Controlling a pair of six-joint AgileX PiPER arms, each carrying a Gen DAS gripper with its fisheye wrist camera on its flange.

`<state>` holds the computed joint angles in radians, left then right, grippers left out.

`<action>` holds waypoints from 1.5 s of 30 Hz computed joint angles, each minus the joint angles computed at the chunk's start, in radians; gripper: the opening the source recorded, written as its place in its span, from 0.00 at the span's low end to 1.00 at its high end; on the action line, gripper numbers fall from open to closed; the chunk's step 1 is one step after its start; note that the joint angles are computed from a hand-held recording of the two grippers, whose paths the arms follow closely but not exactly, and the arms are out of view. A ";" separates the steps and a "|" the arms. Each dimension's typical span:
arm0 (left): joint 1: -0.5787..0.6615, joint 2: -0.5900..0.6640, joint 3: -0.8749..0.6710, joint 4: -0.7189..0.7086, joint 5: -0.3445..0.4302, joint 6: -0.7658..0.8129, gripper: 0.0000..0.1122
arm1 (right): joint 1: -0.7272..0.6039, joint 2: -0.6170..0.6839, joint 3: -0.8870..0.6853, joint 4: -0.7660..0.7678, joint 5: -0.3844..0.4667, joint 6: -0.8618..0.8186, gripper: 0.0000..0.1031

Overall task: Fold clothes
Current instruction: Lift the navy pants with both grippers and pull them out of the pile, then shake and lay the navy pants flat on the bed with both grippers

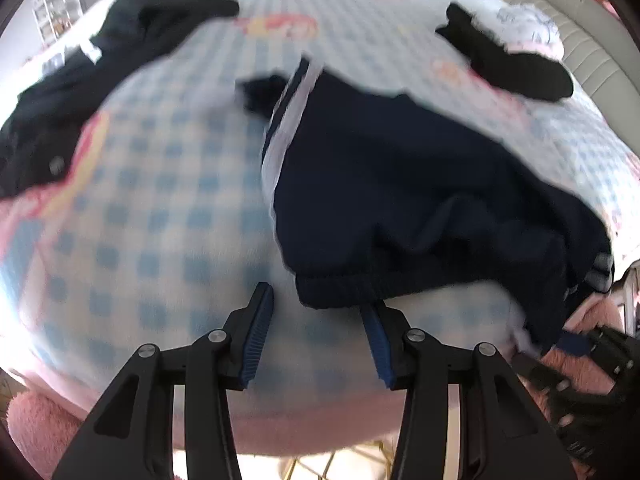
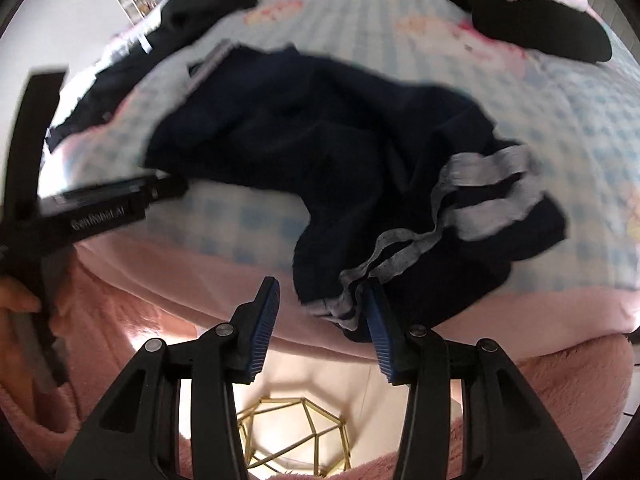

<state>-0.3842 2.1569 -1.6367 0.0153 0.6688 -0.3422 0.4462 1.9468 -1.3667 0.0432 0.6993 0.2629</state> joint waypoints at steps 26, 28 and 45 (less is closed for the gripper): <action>0.033 -0.263 0.247 -0.366 -0.260 0.189 0.11 | -0.153 -0.137 0.074 -0.033 -0.165 0.106 0.11; 0.033 -0.294 0.248 -0.368 -0.251 0.193 0.11 | -0.159 -0.160 0.058 -0.041 -0.160 0.118 0.11; 0.037 -0.343 0.322 -0.259 -0.291 0.066 0.12 | -0.247 -0.161 0.130 0.190 -0.108 -0.096 0.23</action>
<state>-0.3477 1.8135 -1.3144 -0.2437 0.3777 -0.2761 0.1996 1.7858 -1.2371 0.2328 0.5916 0.1664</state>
